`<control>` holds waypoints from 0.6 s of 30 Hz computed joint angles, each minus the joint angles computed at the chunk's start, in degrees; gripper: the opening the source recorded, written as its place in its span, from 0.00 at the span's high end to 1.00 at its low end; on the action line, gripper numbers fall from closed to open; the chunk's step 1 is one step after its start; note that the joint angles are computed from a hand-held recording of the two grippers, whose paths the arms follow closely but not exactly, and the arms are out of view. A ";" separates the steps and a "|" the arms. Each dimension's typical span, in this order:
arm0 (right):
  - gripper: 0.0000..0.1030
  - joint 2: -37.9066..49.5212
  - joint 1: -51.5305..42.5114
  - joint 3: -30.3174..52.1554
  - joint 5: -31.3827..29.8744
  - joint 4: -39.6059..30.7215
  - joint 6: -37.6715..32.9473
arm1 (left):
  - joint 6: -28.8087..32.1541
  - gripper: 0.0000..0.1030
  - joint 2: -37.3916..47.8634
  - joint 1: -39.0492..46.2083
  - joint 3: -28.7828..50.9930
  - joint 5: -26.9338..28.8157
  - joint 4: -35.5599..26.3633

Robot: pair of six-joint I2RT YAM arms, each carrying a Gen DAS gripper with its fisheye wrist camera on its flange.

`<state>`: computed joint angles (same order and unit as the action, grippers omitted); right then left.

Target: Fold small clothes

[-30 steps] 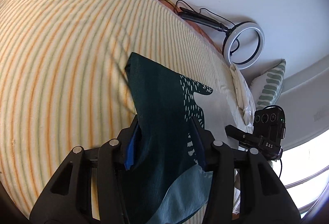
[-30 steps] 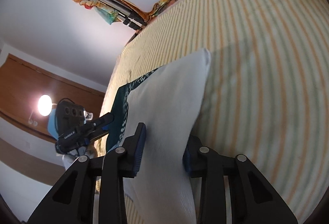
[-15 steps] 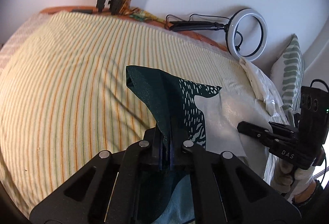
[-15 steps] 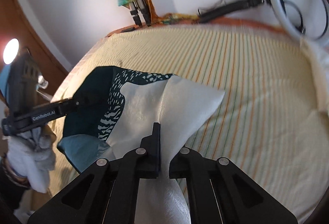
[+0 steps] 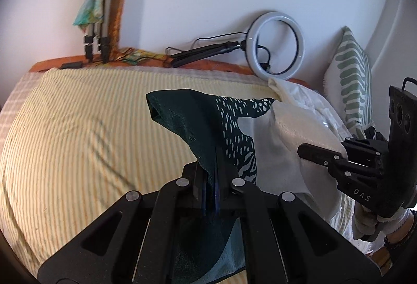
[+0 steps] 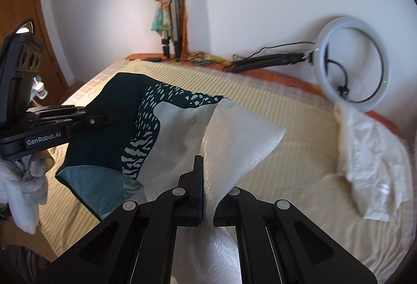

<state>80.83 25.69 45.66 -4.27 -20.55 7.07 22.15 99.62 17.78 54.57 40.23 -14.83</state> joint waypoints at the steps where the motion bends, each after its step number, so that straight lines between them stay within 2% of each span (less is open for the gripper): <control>1: 0.98 -0.91 -0.93 0.03 0.07 -0.89 -0.75 | -0.84 0.99 -0.58 -1.61 -0.14 -0.58 0.44; 10: 0.98 -3.82 -16.39 3.05 -2.63 -7.71 -10.81 | -9.92 0.99 -2.14 -16.09 0.17 -5.25 5.84; 18: 0.98 -3.74 -31.31 5.00 -3.22 -8.50 -22.10 | -19.69 0.99 3.56 -30.95 7.82 -11.74 10.33</control>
<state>77.09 -5.62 50.66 -7.49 -29.05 -15.03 2.46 103.18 -13.17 62.39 28.49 -4.50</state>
